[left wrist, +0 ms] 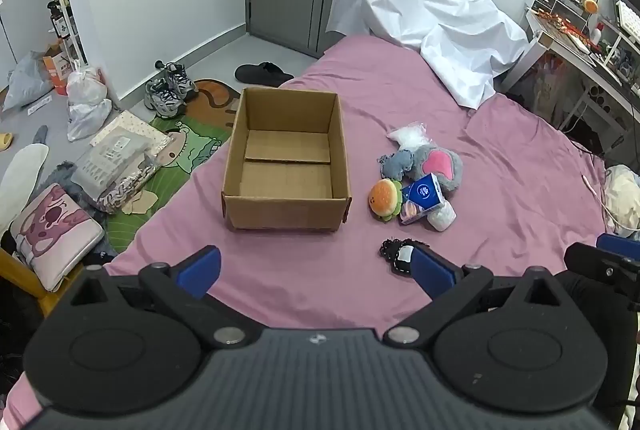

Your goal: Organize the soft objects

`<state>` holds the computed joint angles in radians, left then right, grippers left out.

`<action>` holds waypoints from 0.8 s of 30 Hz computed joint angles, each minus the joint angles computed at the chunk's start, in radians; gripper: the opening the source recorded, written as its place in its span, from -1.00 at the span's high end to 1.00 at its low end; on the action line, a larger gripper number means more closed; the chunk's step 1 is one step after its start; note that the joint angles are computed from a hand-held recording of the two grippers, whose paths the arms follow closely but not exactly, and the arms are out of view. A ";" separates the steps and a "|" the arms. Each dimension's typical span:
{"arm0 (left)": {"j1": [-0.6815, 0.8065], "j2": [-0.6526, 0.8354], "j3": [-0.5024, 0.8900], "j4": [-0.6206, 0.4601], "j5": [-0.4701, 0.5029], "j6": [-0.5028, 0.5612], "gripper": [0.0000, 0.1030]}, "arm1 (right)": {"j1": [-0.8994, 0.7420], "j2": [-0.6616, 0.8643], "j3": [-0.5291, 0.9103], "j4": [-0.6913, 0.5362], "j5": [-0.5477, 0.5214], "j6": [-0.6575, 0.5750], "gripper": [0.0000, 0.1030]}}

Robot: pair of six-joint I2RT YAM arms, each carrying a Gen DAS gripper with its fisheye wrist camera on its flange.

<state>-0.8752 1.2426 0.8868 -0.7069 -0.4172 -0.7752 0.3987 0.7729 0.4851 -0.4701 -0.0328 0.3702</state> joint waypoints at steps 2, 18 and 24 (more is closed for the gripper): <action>-0.001 0.001 0.001 -0.003 -0.002 -0.002 -0.95 | 0.002 0.003 0.004 -0.005 0.002 0.000 -1.00; -0.023 0.032 -0.013 0.029 0.007 -0.009 -0.95 | 0.013 0.015 -0.007 -0.001 0.024 -0.005 -1.00; -0.033 0.049 -0.008 0.034 0.003 -0.014 -0.95 | 0.017 0.010 -0.005 -0.011 0.036 0.001 -1.00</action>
